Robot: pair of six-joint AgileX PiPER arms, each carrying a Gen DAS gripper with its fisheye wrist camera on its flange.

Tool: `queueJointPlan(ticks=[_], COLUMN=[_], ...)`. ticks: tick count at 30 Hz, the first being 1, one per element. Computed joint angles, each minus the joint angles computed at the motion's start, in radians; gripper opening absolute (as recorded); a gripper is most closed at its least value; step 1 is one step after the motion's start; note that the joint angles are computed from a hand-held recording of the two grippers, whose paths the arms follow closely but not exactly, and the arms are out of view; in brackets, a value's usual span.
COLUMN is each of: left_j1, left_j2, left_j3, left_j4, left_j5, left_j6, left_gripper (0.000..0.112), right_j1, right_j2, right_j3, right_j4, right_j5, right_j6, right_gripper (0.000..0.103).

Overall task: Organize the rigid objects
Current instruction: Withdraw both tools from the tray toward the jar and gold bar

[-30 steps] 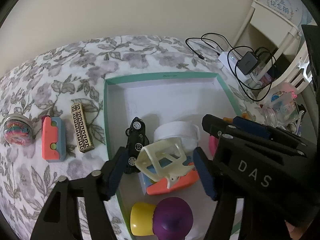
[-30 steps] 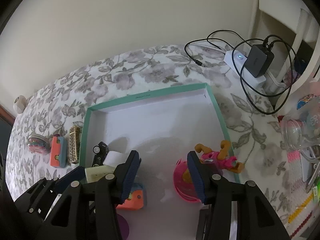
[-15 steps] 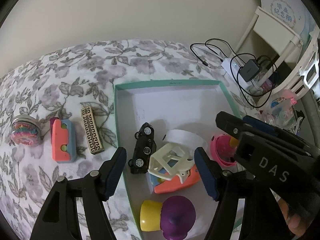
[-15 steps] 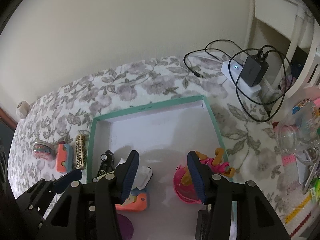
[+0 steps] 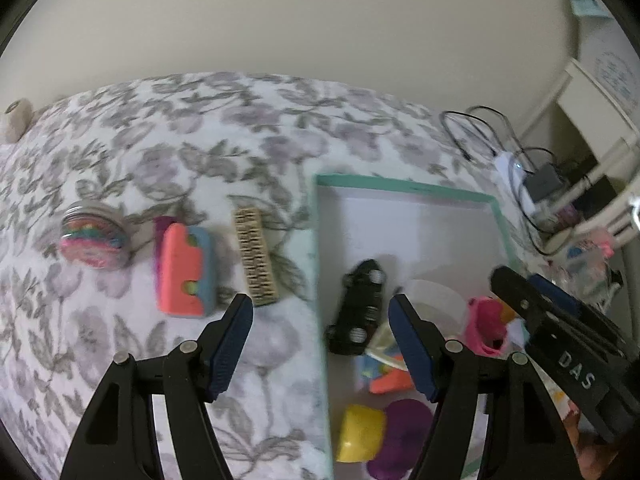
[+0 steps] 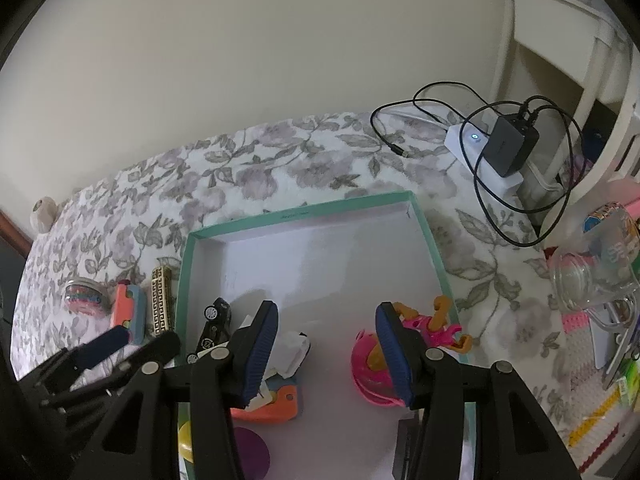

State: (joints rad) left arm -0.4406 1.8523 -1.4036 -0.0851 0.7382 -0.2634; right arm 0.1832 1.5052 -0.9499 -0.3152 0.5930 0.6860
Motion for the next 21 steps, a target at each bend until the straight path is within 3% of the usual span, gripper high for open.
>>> queueJointPlan(ticks=[3,5,6,8,11,15,21], left_j1=[0.018,0.036,0.042,0.053,0.070,0.085,0.121], left_j2=[-0.003,-0.005,-0.004,-0.006,-0.013,-0.016,-0.021], left_j3=[0.006,0.011,0.011,0.019,0.030,0.041,0.057], left_j4=[0.032,0.035,0.043,0.060,0.064,0.082,0.060], left_j5=[0.003,0.006,0.008,0.001,-0.009,-0.022,-0.040], left_j6=[-0.042,-0.057,-0.065,-0.083,-0.090,-0.107,-0.087], left_gripper=[0.072,0.073,0.085,0.096,0.096,0.096,0.097], right_j1=[0.015,0.024,0.027,0.035,0.042,0.059,0.082], right_j2=[0.015,0.023,0.025,0.027,0.033,0.042,0.054], right_j3=[-0.011,-0.016,-0.018,-0.020,-0.024,-0.029,-0.041], right_j4=[-0.005,-0.009,-0.012,-0.014,-0.009,-0.018,-0.034], right_j5=[0.008,0.010,0.011,0.010,0.008,0.010,0.013], right_j6=[0.003,0.000,0.001,0.001,-0.007,-0.003,0.004], right_gripper=[0.065,0.066,0.068,0.072,0.073,0.086,0.087])
